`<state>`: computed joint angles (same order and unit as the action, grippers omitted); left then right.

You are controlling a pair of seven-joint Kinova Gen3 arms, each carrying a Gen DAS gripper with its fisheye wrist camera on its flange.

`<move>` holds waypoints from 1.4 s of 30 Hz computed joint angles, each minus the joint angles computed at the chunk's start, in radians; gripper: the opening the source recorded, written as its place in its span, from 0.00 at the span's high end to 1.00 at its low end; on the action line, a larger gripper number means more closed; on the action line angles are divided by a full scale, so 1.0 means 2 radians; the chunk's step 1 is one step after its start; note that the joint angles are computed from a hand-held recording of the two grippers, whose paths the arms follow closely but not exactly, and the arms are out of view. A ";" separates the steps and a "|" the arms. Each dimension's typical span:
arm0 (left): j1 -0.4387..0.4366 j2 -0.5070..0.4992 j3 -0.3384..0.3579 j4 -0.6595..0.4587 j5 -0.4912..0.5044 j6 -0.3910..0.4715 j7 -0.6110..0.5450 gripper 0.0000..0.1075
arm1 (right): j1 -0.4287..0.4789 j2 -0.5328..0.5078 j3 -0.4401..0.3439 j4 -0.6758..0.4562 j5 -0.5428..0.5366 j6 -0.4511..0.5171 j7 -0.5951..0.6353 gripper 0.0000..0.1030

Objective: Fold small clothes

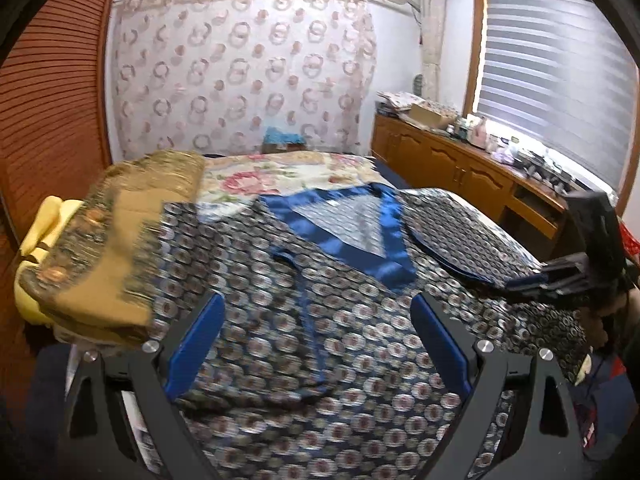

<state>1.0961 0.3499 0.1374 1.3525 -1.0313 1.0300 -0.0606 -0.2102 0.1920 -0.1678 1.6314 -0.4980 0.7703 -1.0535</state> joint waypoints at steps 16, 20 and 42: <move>-0.118 -0.021 -0.002 0.009 0.083 -0.037 -0.113 0.24 | -0.027 0.033 0.026 -0.077 0.127 -0.038 -0.094 0.47; -0.143 -0.005 -0.007 -0.019 0.131 -0.036 -0.176 0.42 | -0.019 0.072 0.032 -0.129 0.154 -0.023 -0.114 0.46; -0.168 0.039 -0.045 -0.085 0.219 -0.012 -0.276 0.50 | 0.006 0.193 0.032 -0.276 0.185 0.028 -0.127 0.45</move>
